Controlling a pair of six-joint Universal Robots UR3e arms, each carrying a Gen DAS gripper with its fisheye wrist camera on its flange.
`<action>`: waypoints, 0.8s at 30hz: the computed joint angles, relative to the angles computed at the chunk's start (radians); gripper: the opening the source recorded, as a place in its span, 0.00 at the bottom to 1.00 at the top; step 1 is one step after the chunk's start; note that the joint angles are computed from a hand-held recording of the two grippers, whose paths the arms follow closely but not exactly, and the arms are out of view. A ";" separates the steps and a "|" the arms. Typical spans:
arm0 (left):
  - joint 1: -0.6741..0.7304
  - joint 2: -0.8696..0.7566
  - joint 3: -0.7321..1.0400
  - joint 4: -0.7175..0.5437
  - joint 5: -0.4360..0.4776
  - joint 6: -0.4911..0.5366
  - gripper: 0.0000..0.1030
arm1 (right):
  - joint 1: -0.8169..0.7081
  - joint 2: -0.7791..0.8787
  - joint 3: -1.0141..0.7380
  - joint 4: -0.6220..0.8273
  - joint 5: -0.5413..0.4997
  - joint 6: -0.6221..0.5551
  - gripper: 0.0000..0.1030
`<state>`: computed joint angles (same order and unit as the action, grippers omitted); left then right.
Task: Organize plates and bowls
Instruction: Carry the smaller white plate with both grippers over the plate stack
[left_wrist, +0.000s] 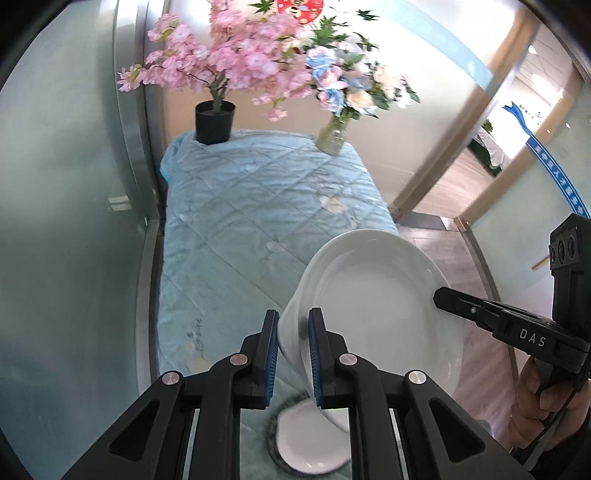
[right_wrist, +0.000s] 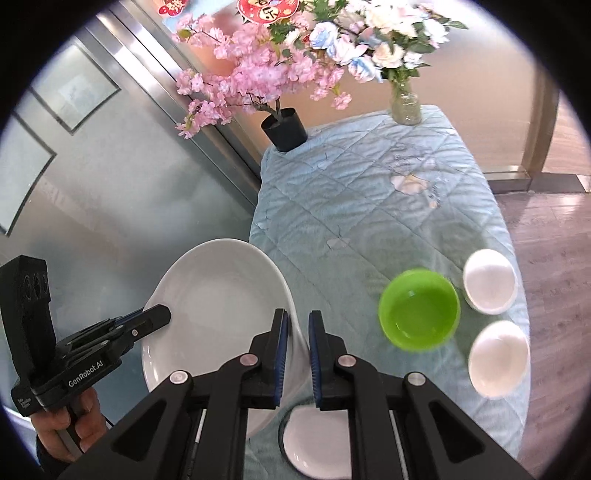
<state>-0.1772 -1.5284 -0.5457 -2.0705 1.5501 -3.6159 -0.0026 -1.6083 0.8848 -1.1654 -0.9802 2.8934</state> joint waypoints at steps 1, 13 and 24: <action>-0.045 -0.014 0.022 -0.009 0.023 -0.032 0.12 | -0.034 -0.044 0.026 0.040 0.009 -0.034 0.10; -0.516 0.120 -0.337 0.137 0.186 -0.483 0.11 | -0.352 -0.357 0.213 0.494 -0.009 -0.407 0.10; -0.516 0.334 -0.824 0.350 0.114 -0.523 0.11 | -0.375 -0.536 0.588 0.406 -0.087 -0.414 0.11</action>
